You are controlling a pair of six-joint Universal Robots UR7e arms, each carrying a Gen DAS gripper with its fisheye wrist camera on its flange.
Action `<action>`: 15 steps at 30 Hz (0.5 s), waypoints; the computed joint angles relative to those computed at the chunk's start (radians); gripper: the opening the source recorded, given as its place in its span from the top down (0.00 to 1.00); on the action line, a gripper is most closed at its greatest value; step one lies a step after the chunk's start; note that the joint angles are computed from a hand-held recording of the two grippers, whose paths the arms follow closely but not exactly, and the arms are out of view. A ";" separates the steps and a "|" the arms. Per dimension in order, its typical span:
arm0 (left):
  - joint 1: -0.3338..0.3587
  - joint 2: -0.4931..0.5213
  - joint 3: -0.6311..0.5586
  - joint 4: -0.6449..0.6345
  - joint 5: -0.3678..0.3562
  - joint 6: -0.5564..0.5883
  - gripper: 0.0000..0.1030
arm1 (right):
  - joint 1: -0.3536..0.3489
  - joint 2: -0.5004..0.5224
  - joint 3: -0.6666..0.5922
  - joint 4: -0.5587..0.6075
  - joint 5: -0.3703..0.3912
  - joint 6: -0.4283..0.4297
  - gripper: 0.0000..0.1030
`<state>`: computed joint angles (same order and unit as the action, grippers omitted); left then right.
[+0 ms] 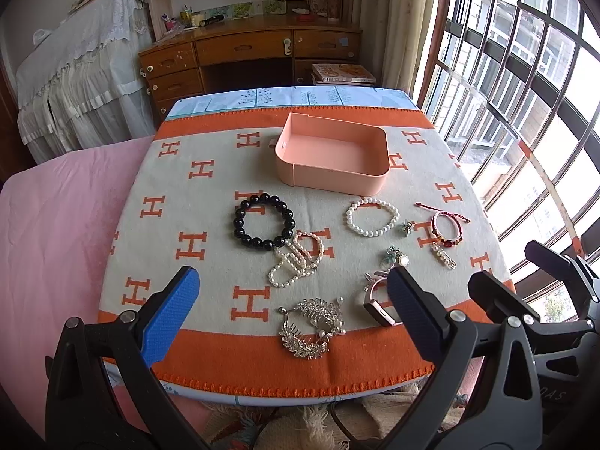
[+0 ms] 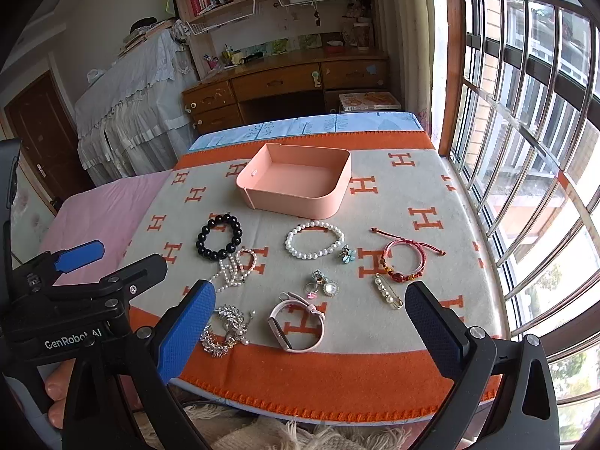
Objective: Organize jewelry
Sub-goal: 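Move left tool to black bead bracelet while right tool reaches pearl bracelet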
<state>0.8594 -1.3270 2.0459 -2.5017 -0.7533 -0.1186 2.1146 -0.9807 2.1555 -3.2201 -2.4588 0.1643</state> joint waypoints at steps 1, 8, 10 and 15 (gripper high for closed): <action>0.001 0.001 0.000 0.002 -0.001 -0.002 0.03 | -0.003 0.000 -0.002 0.001 0.004 -0.003 0.01; 0.025 0.040 -0.051 0.039 -0.013 -0.012 0.03 | -0.034 0.000 -0.017 0.020 0.030 -0.016 0.01; 0.033 0.049 -0.065 0.047 -0.020 -0.013 0.03 | -0.043 0.004 -0.024 0.018 0.037 -0.026 0.01; 0.060 0.073 -0.102 0.033 -0.043 0.006 0.03 | -0.062 0.018 -0.043 0.012 0.056 -0.058 0.01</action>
<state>0.9190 -1.2540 1.9442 -2.4684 -0.7967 -0.1125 2.0524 -0.9627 2.1120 -3.2083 -2.4029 0.1059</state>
